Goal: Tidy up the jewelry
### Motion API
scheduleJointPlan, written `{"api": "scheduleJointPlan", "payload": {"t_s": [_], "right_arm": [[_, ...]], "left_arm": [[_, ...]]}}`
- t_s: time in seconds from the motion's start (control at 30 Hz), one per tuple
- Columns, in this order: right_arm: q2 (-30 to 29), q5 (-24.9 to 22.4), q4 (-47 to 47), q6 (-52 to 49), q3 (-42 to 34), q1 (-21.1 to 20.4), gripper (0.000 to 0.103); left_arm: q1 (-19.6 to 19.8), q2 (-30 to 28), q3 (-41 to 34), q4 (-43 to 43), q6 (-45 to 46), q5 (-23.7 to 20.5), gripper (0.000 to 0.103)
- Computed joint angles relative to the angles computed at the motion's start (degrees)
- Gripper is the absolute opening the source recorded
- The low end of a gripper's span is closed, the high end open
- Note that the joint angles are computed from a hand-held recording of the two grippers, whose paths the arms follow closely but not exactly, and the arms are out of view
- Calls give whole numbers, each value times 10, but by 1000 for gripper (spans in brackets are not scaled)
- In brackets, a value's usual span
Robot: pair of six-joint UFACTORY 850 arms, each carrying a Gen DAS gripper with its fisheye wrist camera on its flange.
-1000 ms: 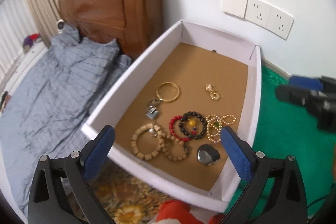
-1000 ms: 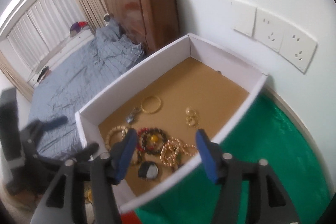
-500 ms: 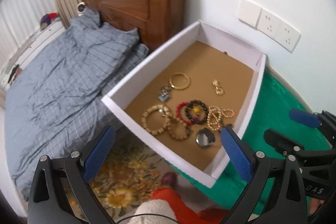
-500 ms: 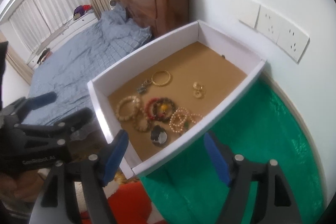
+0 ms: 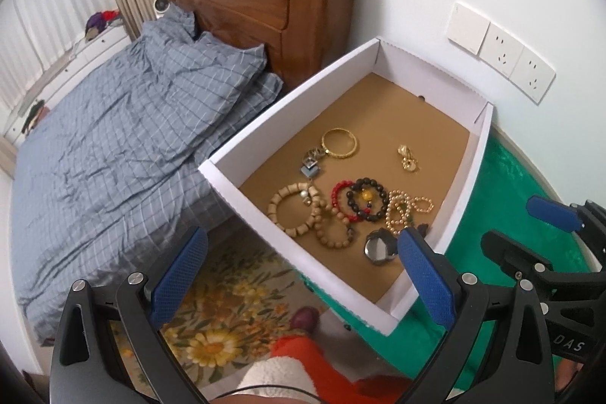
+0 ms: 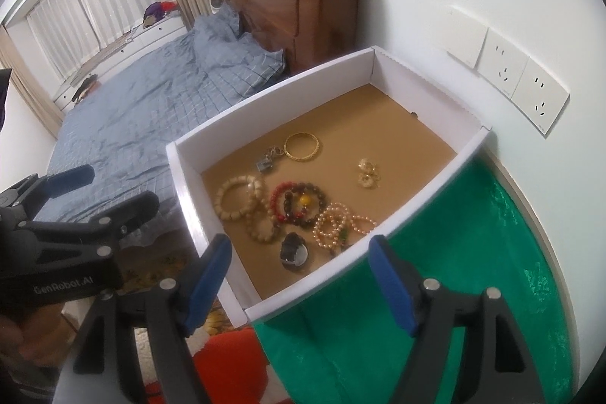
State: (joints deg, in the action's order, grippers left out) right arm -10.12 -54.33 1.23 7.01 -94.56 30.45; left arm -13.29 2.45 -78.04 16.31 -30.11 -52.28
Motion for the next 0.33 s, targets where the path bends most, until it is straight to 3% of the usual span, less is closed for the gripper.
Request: {"api": "scheduleJointPlan", "payload": {"t_s": [0.33], "right_arm": [[1,0,-4,10,1,-3,76]], "left_arm": [[0,-7,-4,0,-2,1,101]]}}
